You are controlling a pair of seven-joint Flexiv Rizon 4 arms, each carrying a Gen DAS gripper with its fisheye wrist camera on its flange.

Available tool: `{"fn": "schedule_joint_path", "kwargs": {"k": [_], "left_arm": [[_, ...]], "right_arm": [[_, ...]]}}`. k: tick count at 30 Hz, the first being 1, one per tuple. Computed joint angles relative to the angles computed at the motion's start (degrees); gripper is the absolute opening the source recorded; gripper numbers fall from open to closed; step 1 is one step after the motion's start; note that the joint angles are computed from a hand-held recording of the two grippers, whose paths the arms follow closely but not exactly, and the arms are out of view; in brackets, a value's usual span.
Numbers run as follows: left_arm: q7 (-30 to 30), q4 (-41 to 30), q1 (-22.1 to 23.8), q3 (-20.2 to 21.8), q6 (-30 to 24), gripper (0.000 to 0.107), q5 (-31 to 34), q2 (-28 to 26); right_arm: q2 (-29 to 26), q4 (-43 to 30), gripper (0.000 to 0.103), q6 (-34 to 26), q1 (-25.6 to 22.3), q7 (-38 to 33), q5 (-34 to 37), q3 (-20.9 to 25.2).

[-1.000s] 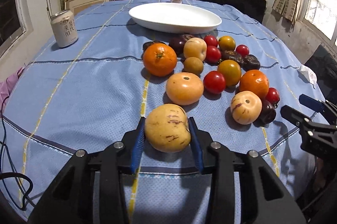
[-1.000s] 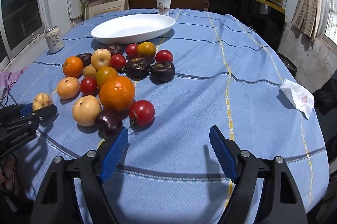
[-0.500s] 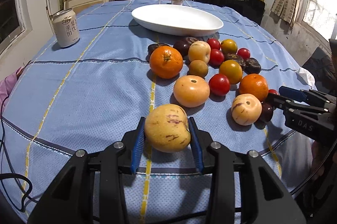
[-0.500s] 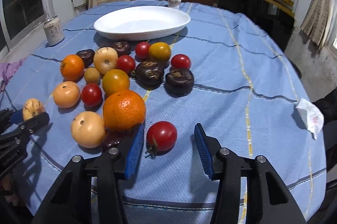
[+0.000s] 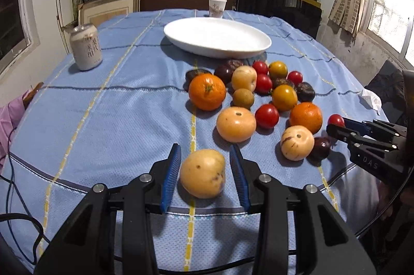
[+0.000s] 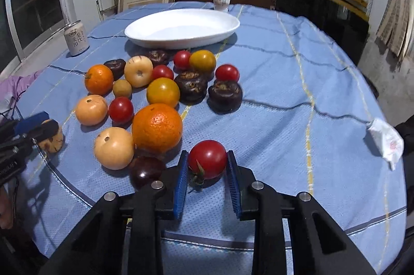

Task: Organize fruits
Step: 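Carry the pale pear to the white plate and open the left tool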

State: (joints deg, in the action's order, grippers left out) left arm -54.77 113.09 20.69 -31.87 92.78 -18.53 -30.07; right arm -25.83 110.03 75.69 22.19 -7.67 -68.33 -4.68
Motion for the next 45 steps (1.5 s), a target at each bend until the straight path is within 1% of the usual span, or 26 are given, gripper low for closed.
{"fn": "schedule_joint_path", "kwargs": {"k": [1, 3, 4, 5, 10, 11, 12, 13, 14, 16, 17, 18, 19, 21, 25, 27, 28, 30, 32, 34, 37, 40, 42, 43, 44, 45], "left_arm": [[0.52, 0.04, -0.25, 0.13, 0.28, 0.038, -0.69, 0.18], [-1.07, -1.42, -2.94, 3.99, -2.05, 0.038, -0.21, 0.25], [-0.79, -1.62, -3.05, 4.20, -3.35, 0.038, -0.79, 0.18], [-0.14, -1.36, -2.94, 3.97, -3.50, 0.038, -1.38, 0.23], [0.43, -2.86, -7.71, 8.94, -4.12, 0.038, -2.18, -0.26], [0.30, -3.79, -8.67, 9.97, -5.28, 0.040, -2.47, -0.66], [-0.29, -5.65, -10.68, 12.47, -8.22, 0.054, -2.49, -1.21], [-1.69, -7.08, -11.53, 13.82, -10.93, 0.061, -1.47, -1.62], [0.30, -6.95, -11.59, 13.31, -11.11, 0.067, -4.19, -1.78], [0.35, -6.74, -13.24, 14.94, -9.64, 0.068, -4.54, -1.71], [1.21, -6.24, -12.83, 14.17, -8.36, 0.062, -5.20, -1.74], [1.86, -5.76, -12.31, 13.43, -7.26, 0.037, -5.60, -1.72], [2.38, -5.70, -11.83, 12.95, -7.83, 0.037, -5.91, -1.64], [4.13, -4.45, -9.19, 9.62, -7.47, 0.037, -8.01, -1.30], [6.34, -2.66, -7.28, 7.38, -6.21, 0.037, -9.84, -0.08], [7.93, -1.33, -5.17, 4.62, -4.50, 0.037, -10.94, 1.04], [9.09, -0.41, -2.96, 1.68, -2.93, 0.037, -11.77, 1.70], [10.13, 0.45, 0.42, -2.62, -0.84, 0.037, -11.97, 2.48], [10.29, 0.01, 3.08, -5.84, -0.04, 0.037, -11.07, 2.89], [9.70, -1.92, 3.35, -6.15, -0.38, 0.037, -9.69, 2.80], [9.19, -6.46, 1.34, -4.26, -3.49, 0.037, -9.24, 2.10], [8.89, -13.06, -4.57, 1.65, -6.06, 0.037, -9.16, 0.13], [7.28, -19.55, -9.65, 7.19, -9.97, 0.037, -8.89, -2.39], [5.69, -23.83, -12.56, 10.62, -12.84, 0.037, -8.42, -4.29], [4.72, -26.76, -14.38, 12.79, -14.87, 0.037, -8.39, -5.66], [3.17, -30.64, -16.44, 15.33, -17.47, 0.037, -8.03, -7.64]], "right_arm": [[0.29, 0.09, 0.029, 0.27, 0.15, 0.80, -1.22, -0.51], [0.48, 0.06, 0.029, 0.25, -0.30, 0.81, -1.06, -0.16], [0.47, 0.08, 0.029, 0.24, -0.51, 0.72, -0.66, 0.05], [0.45, 0.17, 0.029, 0.57, -0.69, 0.81, -0.55, 0.12], [0.33, 0.53, 0.029, 1.73, -0.82, 1.35, -0.90, -0.02], [0.24, 0.53, 0.029, 1.97, -0.85, 1.34, -0.79, -0.01], [0.31, 0.67, 0.029, 2.06, -0.75, 1.56, -0.79, -0.05], [0.39, 0.82, 0.029, 2.25, -0.66, 2.03, -1.02, -0.21], [0.46, 0.89, 0.029, 2.44, -0.66, 2.30, -1.23, -0.32], [0.83, 1.23, 0.029, 2.59, -0.49, 3.62, -2.75, -0.83], [0.94, 1.32, 0.029, 2.45, -0.56, 4.01, -3.28, -0.81], [0.99, 1.41, 0.029, 2.44, -0.80, 4.24, -3.44, -0.62], [1.01, 1.50, 0.029, 2.67, -1.05, 4.61, -3.70, -0.50], [1.06, 1.56, 0.029, 3.01, -1.39, 5.28, -4.39, -0.42], [1.49, 1.46, 0.029, 4.20, -2.19, 8.51, -8.28, -0.71], [1.62, 1.25, 0.029, 4.58, -2.95, 9.13, -9.55, -0.31], [1.69, 1.08, 0.029, 5.13, -3.41, 9.53, -10.46, -0.21], [1.82, 0.48, 0.029, 6.32, -4.41, 10.74, -12.84, -0.18], [1.82, -0.38, 0.029, 6.64, -5.43, 10.65, -13.64, 0.31], [1.81, -1.78, 0.029, 6.26, -6.08, 9.17, -13.11, 0.67], [1.46, -4.32, 0.029, 6.24, -6.55, 7.33, -12.72, 0.57], [-0.24, -8.42, 0.029, 7.04, -6.77, 2.95, -9.34, 0.51], [-2.47, -11.91, 0.029, 7.67, -7.04, -3.07, -3.04, 1.24], [-4.16, -14.26, 0.029, 7.46, -7.66, -7.84, 1.45, 2.72], [-5.33, -15.92, 0.029, 7.12, -7.88, -10.83, 4.25, 3.52], [-7.51, -19.03, 0.029, 5.90, -8.86, -16.10, 8.73, 5.86]]}}
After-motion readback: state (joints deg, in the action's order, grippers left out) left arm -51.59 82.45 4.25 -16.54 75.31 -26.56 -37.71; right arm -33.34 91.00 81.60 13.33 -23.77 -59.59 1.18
